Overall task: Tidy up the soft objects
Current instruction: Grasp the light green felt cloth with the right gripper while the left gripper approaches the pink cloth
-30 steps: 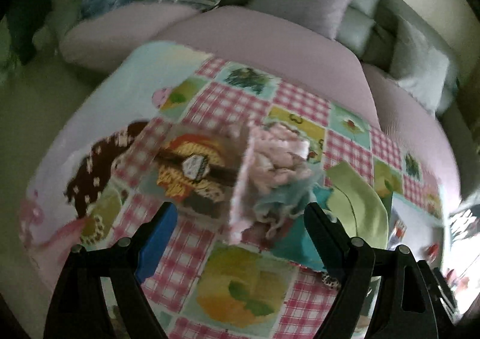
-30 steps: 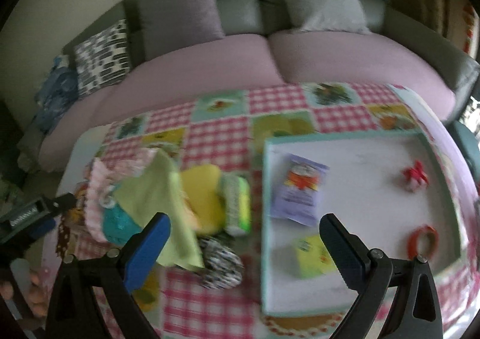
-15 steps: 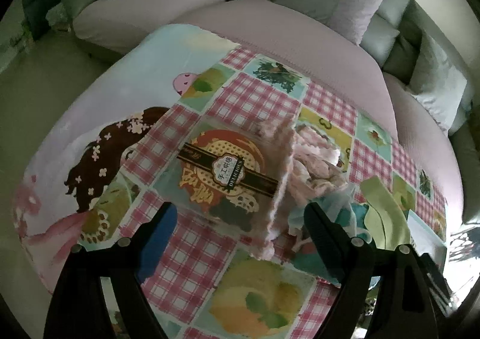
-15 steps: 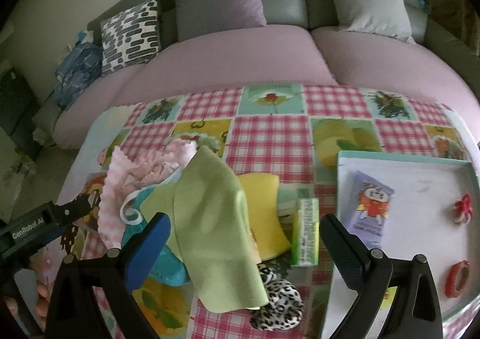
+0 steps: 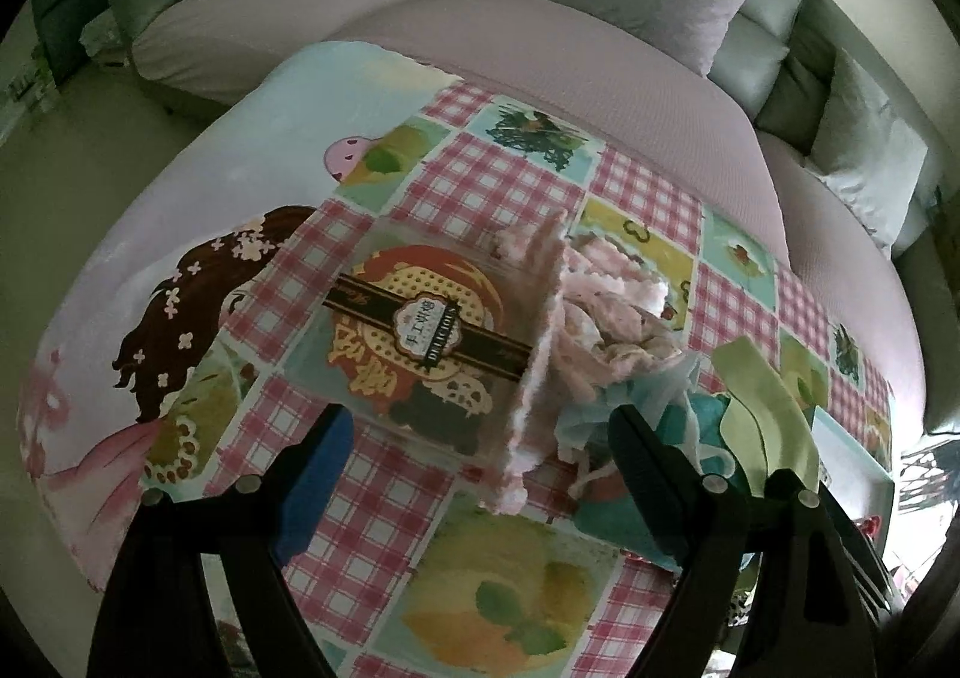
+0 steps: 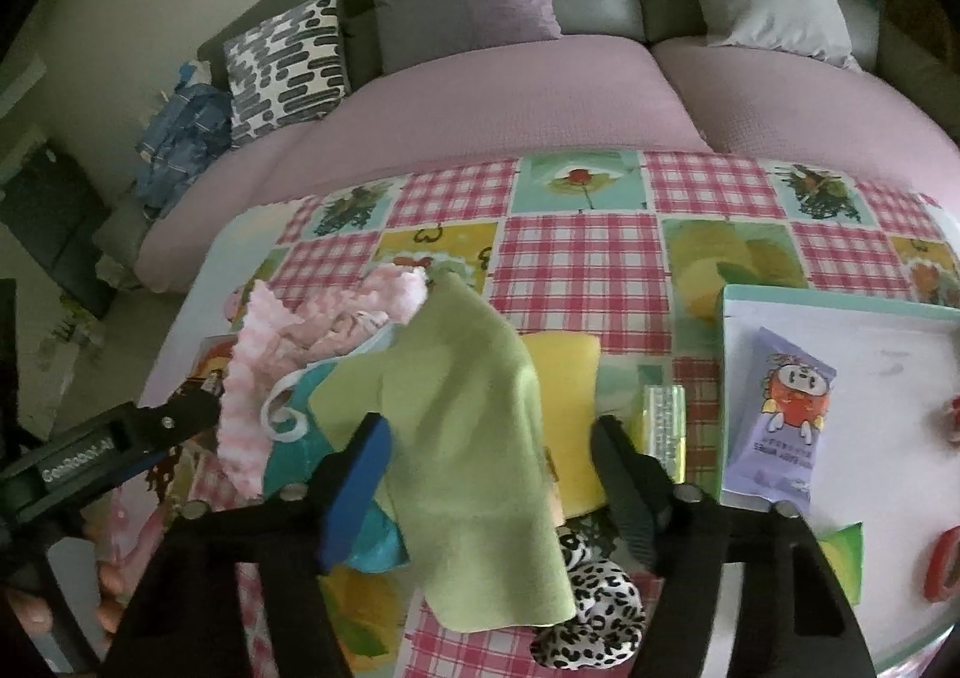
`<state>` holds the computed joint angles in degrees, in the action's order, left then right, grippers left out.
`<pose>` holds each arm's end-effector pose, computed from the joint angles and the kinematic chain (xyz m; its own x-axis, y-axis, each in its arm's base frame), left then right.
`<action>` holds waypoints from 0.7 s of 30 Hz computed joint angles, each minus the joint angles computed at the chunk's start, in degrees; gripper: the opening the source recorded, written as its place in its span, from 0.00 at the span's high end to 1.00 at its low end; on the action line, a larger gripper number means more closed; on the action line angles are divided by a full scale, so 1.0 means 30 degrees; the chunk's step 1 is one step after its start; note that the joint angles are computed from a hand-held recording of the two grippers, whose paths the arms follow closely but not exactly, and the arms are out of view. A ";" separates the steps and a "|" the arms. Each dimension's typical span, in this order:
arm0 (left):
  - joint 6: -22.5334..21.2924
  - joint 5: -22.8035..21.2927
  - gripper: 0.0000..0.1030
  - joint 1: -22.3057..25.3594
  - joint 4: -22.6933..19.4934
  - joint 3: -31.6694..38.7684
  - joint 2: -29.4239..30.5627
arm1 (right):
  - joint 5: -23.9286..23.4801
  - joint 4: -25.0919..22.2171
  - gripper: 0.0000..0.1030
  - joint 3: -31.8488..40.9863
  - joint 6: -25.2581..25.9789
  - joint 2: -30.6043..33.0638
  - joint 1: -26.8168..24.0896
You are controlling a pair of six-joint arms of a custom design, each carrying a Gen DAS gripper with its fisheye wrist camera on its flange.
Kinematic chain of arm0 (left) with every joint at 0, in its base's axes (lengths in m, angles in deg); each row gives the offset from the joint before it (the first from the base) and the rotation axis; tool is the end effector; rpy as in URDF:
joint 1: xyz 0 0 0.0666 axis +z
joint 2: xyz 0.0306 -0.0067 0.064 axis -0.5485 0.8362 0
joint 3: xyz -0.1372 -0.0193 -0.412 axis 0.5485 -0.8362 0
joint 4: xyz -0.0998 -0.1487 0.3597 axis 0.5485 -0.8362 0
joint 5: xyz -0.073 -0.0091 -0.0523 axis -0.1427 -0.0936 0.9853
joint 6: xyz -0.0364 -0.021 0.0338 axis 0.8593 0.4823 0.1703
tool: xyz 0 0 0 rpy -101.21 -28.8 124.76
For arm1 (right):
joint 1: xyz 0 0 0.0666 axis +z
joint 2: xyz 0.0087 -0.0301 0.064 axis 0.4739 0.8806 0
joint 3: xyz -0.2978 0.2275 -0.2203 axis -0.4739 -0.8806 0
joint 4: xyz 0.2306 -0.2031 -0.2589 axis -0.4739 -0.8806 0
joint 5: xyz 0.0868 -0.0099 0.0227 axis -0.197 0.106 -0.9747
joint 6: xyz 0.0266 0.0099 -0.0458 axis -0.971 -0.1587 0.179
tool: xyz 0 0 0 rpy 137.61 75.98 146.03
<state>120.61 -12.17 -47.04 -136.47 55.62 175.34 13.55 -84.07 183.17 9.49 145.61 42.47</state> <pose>0.5371 -0.1220 0.4171 -0.5595 -0.7127 -0.4232 -0.7023 0.6788 -0.2145 0.6288 0.1731 0.4067 -0.7703 -0.3228 -0.5500 -0.5292 0.8048 0.2689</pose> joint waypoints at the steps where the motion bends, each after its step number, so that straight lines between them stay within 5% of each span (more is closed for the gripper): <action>1: -0.0044 0.0063 0.15 -0.0006 0.0004 0.0017 0.0025 | -0.0171 -0.0038 0.40 0.0016 -0.0004 0.0006 -0.0013; 15: -0.0476 -0.0015 0.15 -0.0158 -0.0387 0.0344 0.0272 | -0.0962 0.0083 0.83 -0.0247 0.0017 -0.0247 -0.0058; 21: -0.0676 -0.0157 0.16 -0.0271 -0.0632 0.0591 0.0432 | -0.1228 0.0060 0.90 -0.0179 -0.0106 -0.0239 -0.0162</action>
<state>118.58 -12.64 -47.86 -138.37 57.40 176.64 9.87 -83.89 182.64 9.18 144.89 41.98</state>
